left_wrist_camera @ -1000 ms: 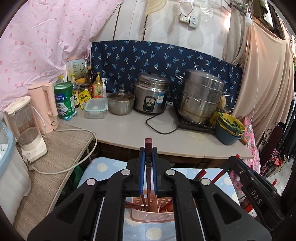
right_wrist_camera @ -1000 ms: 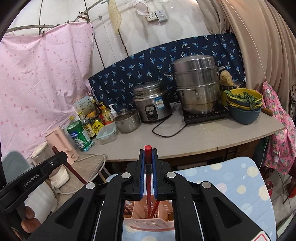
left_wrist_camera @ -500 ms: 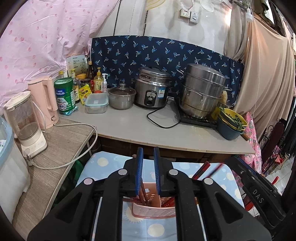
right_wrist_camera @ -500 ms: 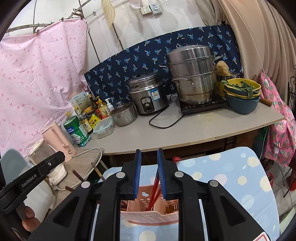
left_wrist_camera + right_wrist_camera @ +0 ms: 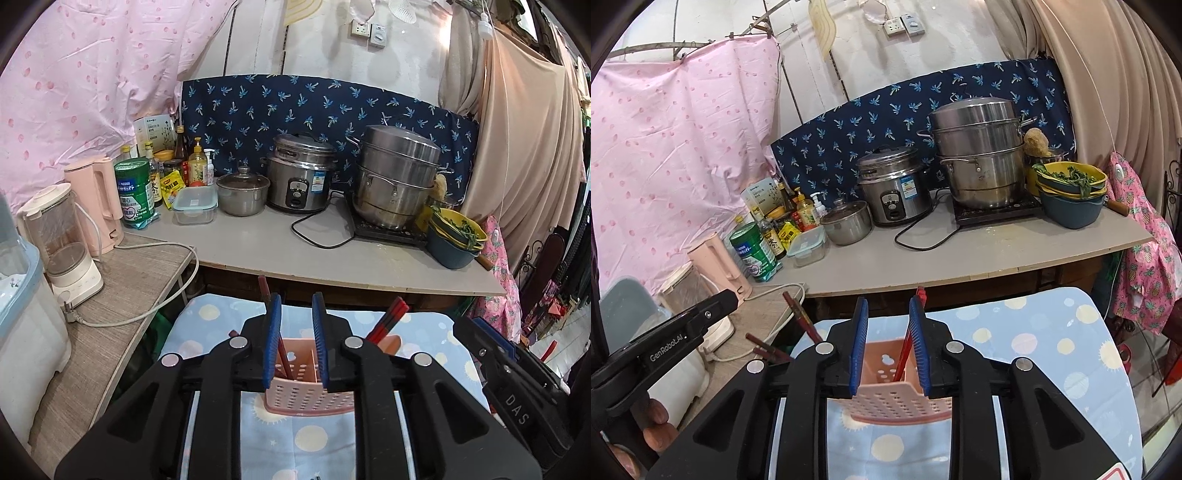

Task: Organize utensils
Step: 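Move both open grippers back over the two green chopsticks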

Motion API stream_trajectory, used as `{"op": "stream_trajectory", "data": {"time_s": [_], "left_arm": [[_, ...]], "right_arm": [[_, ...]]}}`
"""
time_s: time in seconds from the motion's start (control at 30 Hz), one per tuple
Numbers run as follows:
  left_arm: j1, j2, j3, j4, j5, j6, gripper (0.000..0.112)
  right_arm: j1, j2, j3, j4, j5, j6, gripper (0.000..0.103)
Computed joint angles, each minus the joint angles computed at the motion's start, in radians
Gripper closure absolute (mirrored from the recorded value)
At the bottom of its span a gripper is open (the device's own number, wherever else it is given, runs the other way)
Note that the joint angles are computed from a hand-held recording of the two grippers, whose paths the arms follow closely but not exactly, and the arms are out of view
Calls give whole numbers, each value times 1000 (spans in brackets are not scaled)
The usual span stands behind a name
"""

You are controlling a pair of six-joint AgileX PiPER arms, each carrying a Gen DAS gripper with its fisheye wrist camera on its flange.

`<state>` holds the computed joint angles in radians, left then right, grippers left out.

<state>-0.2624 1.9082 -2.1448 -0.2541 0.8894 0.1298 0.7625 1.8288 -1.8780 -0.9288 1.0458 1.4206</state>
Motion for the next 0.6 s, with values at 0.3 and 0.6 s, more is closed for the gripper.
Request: {"op": "stream_trajectory", "data": {"time_s": [0.3, 0.6], "left_arm": [[-3, -141, 226, -12, -72, 41, 94], [-21, -291, 515, 14, -179, 81, 87]], "right_arm": [[103, -72, 129, -55, 58, 108, 79], [227, -130, 287, -95, 126, 234, 79]]}}
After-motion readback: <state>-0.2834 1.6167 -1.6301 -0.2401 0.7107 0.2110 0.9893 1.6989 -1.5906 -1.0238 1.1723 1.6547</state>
